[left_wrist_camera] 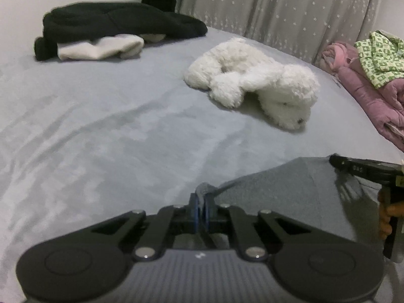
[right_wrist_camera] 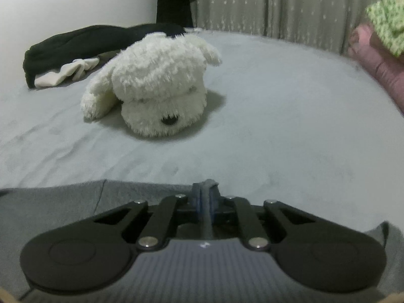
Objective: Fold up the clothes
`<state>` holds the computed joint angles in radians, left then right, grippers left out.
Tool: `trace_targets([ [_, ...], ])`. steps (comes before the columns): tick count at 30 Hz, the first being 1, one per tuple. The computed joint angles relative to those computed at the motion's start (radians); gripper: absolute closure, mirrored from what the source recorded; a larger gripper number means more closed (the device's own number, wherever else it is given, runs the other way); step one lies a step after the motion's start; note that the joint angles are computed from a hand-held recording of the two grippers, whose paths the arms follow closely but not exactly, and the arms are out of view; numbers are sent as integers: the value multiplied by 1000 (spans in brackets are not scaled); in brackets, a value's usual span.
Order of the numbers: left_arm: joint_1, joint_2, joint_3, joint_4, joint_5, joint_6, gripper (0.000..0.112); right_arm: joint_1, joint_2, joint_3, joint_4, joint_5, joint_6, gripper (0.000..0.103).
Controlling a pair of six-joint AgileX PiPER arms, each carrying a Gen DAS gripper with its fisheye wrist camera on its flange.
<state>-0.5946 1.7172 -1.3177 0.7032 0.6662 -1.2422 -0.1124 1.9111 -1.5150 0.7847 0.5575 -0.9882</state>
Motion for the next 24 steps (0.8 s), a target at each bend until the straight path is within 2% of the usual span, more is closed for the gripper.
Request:
trace_targets([
  [4,-2,-29,2,83,30,-34,107,12,-37,46,148,-63,-119,96],
  [8,16,-23,11,128,40,-76,108,37,-33,42,185,-86,-164,97],
  [10,26,-6,24,149,28,-102,107,60,-22,44,172,-116,-162,97],
  [12,47,14,51,157,-21,-127,107,83,-9,47,143,-153,-146,97],
  [14,69,30,83,162,-77,-158,106,112,18,37,26,-190,-52,97],
  [17,73,28,128,270,-118,-287,99,143,24,69,-22,-266,-43,97],
  [18,67,28,119,274,-94,-300,96,145,18,71,-53,-268,-14,96],
  [20,54,28,102,282,-46,-323,78,149,5,73,-118,-269,48,95],
  [21,46,24,96,285,-19,-334,75,151,-2,74,-151,-269,80,85],
  [22,40,21,89,286,6,-341,74,153,-8,74,-185,-268,111,79],
  [23,40,17,83,275,23,-333,74,147,-23,84,-183,-267,123,66],
  [24,48,9,85,261,17,-330,74,138,-39,94,-176,-266,126,60],
])
